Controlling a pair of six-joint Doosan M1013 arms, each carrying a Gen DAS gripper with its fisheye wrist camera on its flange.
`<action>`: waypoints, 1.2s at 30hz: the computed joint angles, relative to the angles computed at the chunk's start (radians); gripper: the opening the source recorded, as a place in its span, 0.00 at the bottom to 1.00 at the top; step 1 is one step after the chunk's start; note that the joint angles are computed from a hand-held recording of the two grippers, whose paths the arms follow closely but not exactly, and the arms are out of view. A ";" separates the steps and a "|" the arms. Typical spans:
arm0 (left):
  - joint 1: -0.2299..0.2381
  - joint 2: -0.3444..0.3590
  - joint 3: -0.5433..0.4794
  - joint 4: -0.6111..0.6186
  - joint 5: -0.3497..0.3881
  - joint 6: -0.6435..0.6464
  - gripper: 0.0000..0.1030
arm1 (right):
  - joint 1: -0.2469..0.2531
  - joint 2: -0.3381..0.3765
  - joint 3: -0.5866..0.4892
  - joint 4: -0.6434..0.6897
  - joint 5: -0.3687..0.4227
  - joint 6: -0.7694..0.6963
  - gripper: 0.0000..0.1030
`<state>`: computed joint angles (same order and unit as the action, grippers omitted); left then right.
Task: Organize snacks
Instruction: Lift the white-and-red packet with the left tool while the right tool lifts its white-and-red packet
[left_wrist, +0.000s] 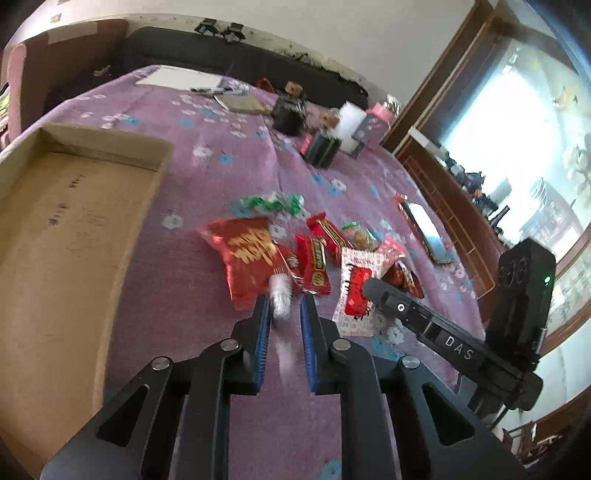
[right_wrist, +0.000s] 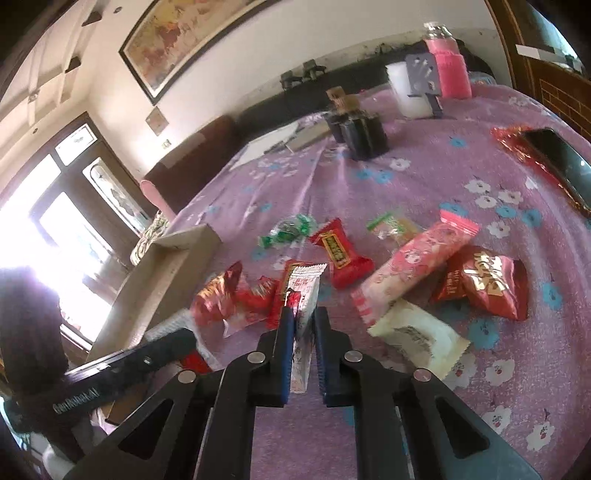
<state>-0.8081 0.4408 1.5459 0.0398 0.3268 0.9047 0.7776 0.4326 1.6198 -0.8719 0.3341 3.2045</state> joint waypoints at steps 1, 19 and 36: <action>0.003 -0.007 0.009 -0.004 -0.010 0.002 0.13 | 0.002 -0.001 0.002 -0.021 -0.006 0.027 0.10; -0.030 0.011 -0.023 0.105 0.132 0.276 0.49 | 0.052 -0.012 -0.020 0.172 0.076 -0.150 0.10; -0.058 0.101 -0.145 0.136 0.320 0.427 0.31 | 0.020 -0.015 0.014 0.256 0.061 -0.169 0.43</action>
